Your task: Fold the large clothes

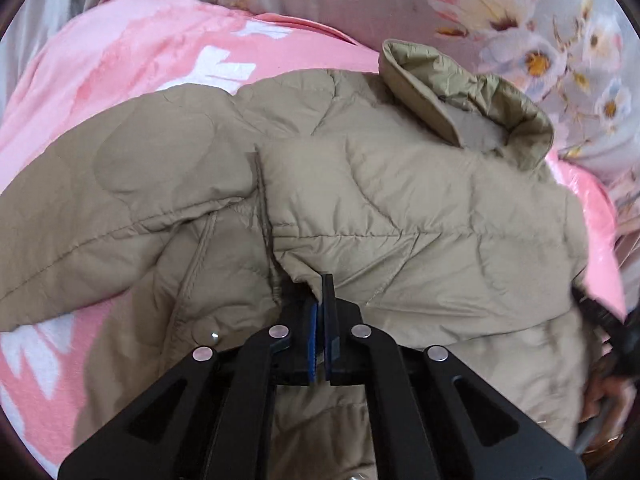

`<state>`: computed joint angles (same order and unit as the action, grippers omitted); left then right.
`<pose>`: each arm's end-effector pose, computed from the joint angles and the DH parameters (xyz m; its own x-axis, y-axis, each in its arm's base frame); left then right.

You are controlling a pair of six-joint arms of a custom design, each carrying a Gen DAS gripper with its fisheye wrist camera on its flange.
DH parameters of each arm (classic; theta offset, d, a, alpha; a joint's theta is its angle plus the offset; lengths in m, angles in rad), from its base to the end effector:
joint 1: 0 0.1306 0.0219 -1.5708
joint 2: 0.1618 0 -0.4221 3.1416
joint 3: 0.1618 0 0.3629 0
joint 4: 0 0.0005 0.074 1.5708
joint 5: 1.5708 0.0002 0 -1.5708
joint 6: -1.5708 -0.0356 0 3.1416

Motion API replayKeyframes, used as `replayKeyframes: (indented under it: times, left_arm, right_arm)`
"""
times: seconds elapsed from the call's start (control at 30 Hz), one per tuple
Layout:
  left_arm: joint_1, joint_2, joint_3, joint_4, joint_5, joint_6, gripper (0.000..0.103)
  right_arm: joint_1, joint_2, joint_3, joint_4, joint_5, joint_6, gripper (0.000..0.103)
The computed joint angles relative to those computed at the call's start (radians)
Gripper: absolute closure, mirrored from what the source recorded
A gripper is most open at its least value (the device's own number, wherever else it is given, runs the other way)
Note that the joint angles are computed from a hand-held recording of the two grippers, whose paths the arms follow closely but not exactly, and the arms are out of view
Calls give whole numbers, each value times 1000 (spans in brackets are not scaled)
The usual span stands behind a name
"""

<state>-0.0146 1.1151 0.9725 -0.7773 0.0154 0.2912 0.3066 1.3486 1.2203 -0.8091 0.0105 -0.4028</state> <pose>0.3250 -0.0058 0.3957 -0.7688 -0.2759 -0.5769 -0.2054 0.9609 -0.1857 0.4017 0.1262 0.4170 -0.8229 0.1506 -0.5478 0.0290 0.9741 0.2242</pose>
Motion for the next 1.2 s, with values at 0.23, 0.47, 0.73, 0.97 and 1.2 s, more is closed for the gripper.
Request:
replayKeyframes:
  times: [0.23,0.47,0.73,0.97,1.2]
  left_arm:
    - [-10,-35,38,-92,-105,-49,85]
    - [-60,-134,134,-122,-222,-15,60]
    - [-302,55,174,-97,-356,42,56]
    - [-305,100,77,-19,-361,83,54]
    - [-330,98,26,51,-416,79,54]
  right_arm:
    - [-16,-109,-35,-51,13,34,83]
    - [46,-158,22,-37,196,113,81]
    - [153,6,97,-50,214,117,81]
    - [153,29,45,-17,174,79,82]
    - [172,32,16,20,215,84,82]
